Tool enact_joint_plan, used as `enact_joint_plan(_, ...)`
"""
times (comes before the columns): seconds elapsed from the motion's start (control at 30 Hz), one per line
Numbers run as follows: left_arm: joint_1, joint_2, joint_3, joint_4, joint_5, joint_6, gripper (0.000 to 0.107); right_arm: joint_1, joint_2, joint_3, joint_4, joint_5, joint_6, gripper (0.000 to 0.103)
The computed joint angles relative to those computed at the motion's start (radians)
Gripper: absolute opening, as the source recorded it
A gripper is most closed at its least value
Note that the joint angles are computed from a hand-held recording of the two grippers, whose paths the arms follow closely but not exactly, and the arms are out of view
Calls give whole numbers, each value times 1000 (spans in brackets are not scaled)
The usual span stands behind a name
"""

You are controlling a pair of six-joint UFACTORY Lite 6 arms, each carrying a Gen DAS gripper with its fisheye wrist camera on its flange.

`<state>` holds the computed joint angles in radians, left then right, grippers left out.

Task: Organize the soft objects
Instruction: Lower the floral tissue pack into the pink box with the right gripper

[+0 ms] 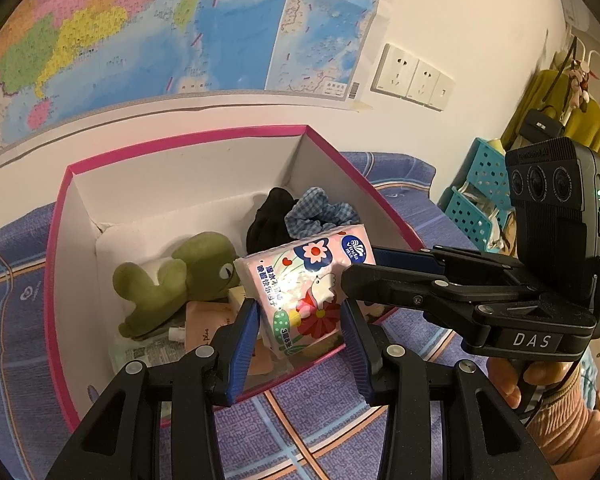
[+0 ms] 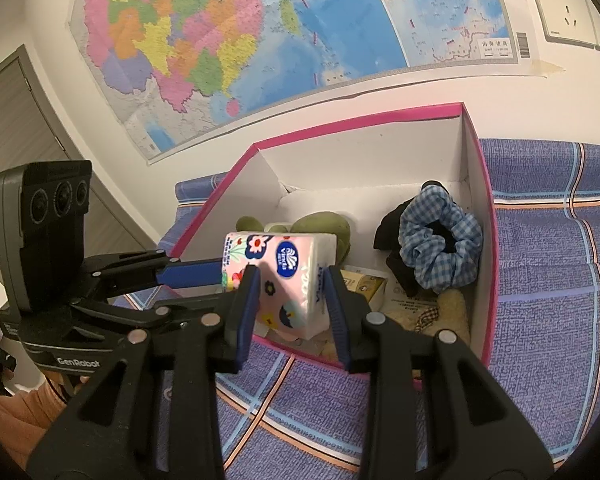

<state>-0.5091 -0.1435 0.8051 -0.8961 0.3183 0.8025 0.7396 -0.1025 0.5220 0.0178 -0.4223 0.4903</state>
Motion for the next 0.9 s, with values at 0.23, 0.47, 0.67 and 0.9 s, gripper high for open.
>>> enact_joint_plan(0.23,3,11,6,-11,1,13,41,0,2,0,5,-1,-1,36)
enact_joint_plan(0.47,5,17,5,-21,1,22,41,-12,16,7,-28,-4,28,36)
enact_joint_plan(0.67,6,23,9,-18,4,18,42,-14,19,10,-30,-1,32,36)
enact_joint_plan(0.9,3,29,12,-4,5,-1,41,-24,28,17,-53,2,53,36)
